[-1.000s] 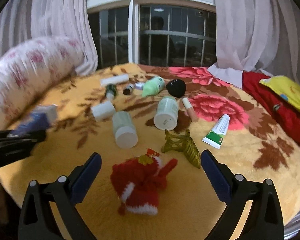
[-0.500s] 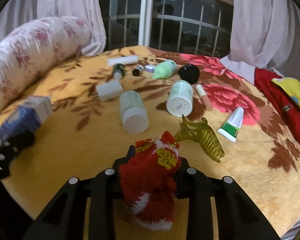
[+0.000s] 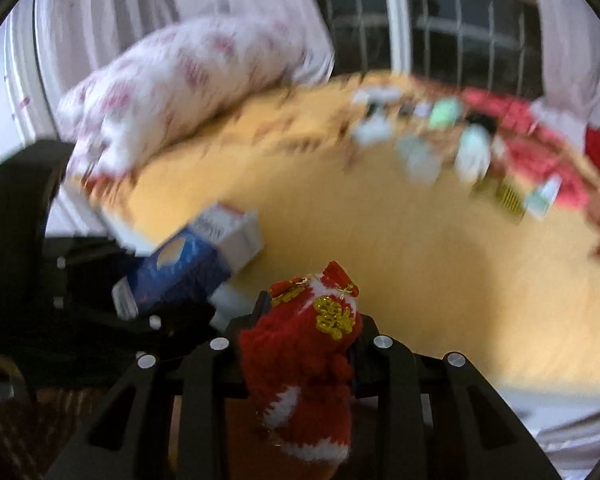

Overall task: Collect trash
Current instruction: 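Grasp the red knitted ornament with the right gripper while the left gripper lifts the box, then carry both items down to the orange bin and open both grippers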

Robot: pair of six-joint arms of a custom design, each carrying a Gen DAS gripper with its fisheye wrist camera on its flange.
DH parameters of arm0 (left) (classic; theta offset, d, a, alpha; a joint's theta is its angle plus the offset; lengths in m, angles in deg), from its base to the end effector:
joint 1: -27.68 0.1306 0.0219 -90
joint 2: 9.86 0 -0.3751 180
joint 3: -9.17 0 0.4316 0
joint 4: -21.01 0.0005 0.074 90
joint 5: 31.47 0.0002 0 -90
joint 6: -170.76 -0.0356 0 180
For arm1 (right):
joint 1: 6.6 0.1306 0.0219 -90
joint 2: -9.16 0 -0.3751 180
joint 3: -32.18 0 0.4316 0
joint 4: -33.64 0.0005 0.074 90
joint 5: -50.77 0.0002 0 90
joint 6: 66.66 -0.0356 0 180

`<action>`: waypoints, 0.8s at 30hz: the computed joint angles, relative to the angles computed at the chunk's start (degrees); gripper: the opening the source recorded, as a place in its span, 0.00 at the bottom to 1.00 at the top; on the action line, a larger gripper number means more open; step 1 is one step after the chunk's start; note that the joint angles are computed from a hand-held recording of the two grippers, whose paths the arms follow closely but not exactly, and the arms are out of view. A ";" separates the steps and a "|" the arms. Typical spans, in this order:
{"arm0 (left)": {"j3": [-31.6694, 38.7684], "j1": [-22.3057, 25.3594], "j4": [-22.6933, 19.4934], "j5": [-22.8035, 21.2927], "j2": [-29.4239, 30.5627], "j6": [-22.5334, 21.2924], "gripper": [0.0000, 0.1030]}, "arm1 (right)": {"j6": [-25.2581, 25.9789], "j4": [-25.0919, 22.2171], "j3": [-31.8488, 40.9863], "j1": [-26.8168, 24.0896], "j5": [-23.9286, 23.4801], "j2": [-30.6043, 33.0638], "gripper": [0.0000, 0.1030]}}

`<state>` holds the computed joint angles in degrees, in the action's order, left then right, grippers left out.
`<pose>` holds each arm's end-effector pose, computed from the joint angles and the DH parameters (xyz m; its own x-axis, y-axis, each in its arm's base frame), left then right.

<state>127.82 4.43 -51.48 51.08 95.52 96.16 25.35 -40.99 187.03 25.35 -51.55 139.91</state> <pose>0.5503 -0.2320 0.4973 -0.8488 0.0781 -0.5230 0.1090 0.9936 -0.0285 0.6154 0.3922 0.5069 -0.6324 -0.4348 -0.6411 -0.6547 0.7424 0.1423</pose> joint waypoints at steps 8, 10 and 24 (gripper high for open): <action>-4.47 -1.13 -6.92 8.00 -1.00 -2.46 0.50 | 2.63 -8.70 -10.81 1.80 -3.05 -3.25 0.30; -4.47 -0.94 -8.34 9.40 -0.55 -2.21 0.51 | 2.55 -10.73 -9.42 1.97 -2.97 -1.94 0.32; -3.50 -0.55 -14.98 6.37 0.63 -3.21 0.69 | 0.47 -8.87 -12.21 0.91 -1.22 -3.42 0.81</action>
